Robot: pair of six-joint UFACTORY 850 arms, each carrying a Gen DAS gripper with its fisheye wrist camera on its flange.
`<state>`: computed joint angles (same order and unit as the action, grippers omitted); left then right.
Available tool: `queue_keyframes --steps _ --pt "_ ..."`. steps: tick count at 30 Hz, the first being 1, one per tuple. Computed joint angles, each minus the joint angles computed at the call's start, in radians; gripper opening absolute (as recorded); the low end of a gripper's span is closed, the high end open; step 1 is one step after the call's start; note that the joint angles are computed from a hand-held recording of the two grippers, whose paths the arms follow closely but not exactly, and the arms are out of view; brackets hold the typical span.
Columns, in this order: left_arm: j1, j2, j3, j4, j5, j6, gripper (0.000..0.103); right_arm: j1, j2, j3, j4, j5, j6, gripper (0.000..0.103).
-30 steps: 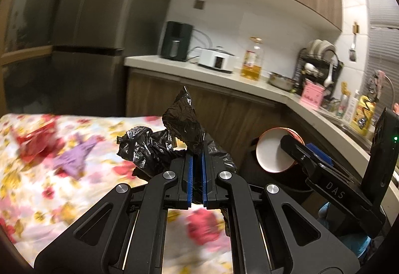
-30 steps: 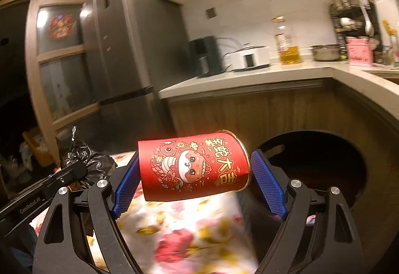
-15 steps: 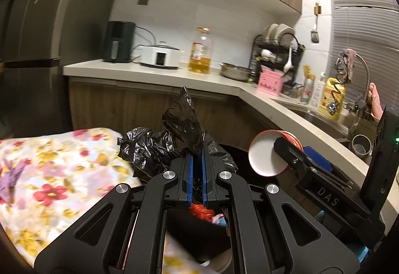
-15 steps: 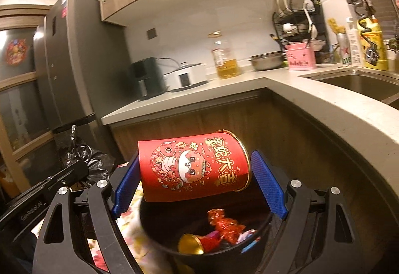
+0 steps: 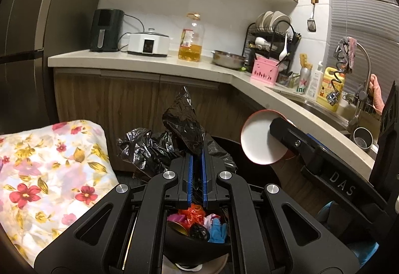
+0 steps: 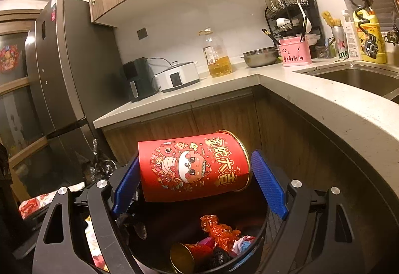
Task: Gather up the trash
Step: 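Open both tools to drop the bag and cup into the bin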
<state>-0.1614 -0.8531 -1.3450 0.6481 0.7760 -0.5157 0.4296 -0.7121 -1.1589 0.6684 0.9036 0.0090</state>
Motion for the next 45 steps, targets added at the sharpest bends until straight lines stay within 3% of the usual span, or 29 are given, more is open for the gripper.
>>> queue_keyframes --steps 5,9,13,17,25,33,45 --pt "-0.004 -0.018 -0.019 0.015 -0.013 0.000 0.005 -0.008 -0.014 -0.019 -0.022 -0.021 0.018 0.083" --pt "-0.008 -0.031 -0.039 0.016 -0.044 -0.010 0.018 -0.015 -0.018 -0.022 -0.036 -0.029 0.041 0.084" --pt "-0.008 -0.032 -0.035 -0.005 -0.045 0.012 0.039 -0.022 -0.013 -0.016 -0.044 -0.034 0.058 0.086" --pt "-0.003 -0.029 -0.026 -0.025 -0.047 0.013 0.048 -0.020 -0.009 -0.008 -0.038 -0.031 0.060 0.086" --pt "0.011 0.014 0.051 -0.192 -0.034 0.129 0.078 0.012 -0.002 0.002 0.007 -0.009 -0.004 0.088" --pt "0.054 0.069 0.155 -0.350 -0.015 0.232 0.087 0.074 -0.010 -0.003 0.072 0.018 -0.089 0.093" --pt "0.166 0.134 0.298 -0.503 0.056 0.342 0.088 0.174 -0.063 -0.078 0.098 0.015 -0.142 0.093"
